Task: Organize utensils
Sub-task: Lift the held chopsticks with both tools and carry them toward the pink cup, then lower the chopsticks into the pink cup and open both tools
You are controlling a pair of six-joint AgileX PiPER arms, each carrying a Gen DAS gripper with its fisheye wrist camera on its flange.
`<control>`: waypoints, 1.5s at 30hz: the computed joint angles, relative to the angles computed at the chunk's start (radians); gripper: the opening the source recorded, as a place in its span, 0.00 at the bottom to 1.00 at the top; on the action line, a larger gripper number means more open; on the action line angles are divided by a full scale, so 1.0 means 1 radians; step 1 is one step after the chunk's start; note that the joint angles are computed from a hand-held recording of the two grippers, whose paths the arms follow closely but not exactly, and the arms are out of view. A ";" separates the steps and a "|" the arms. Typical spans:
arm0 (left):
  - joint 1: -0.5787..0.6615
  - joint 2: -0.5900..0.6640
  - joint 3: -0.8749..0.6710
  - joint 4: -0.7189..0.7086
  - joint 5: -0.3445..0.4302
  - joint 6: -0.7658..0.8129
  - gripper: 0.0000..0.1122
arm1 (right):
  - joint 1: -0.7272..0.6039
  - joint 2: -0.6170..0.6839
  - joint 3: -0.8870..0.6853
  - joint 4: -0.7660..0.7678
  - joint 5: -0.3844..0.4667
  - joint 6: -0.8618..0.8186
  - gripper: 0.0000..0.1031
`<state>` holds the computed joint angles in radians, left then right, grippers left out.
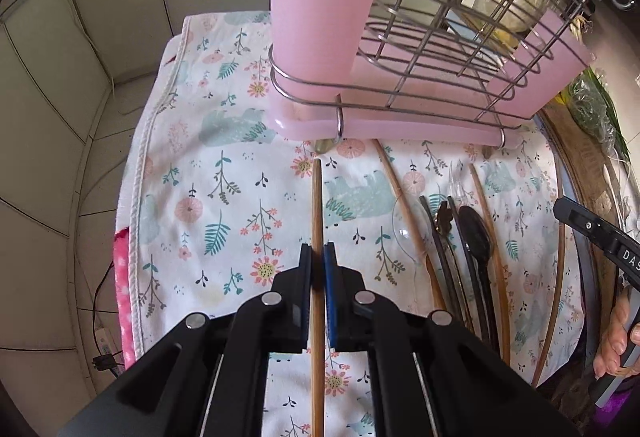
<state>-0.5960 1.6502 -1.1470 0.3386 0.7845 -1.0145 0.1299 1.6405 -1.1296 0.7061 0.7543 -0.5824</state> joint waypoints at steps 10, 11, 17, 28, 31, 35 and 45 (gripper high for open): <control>-0.171 -0.133 0.001 0.305 0.106 -0.297 0.05 | -0.046 -0.205 0.043 0.121 -0.033 -0.133 0.06; -0.180 -0.150 0.008 0.326 0.107 -0.314 0.05 | -0.055 -0.218 0.040 0.133 -0.027 -0.144 0.06; -0.236 -0.246 -0.032 0.441 0.177 -0.370 0.05 | -0.063 -0.271 -0.015 0.164 -0.025 -0.160 0.06; -0.185 -0.285 -0.354 0.473 0.259 -0.163 0.05 | -0.079 -0.230 -0.360 0.109 0.024 -0.049 0.06; -0.159 -0.248 -0.469 0.496 0.275 -0.107 0.05 | -0.067 -0.191 -0.475 0.062 0.002 0.004 0.06; -0.105 -0.189 -0.600 0.503 0.280 -0.044 0.05 | -0.042 -0.129 -0.606 -0.022 -0.040 0.081 0.06; 0.066 -0.032 -0.711 0.441 0.189 0.044 0.05 | 0.043 0.053 -0.776 -0.264 -0.012 0.244 0.06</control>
<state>-0.5296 1.6183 -1.8579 0.7795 0.9738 -0.9703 0.1725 1.6931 -1.9059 0.4423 0.7428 -0.3385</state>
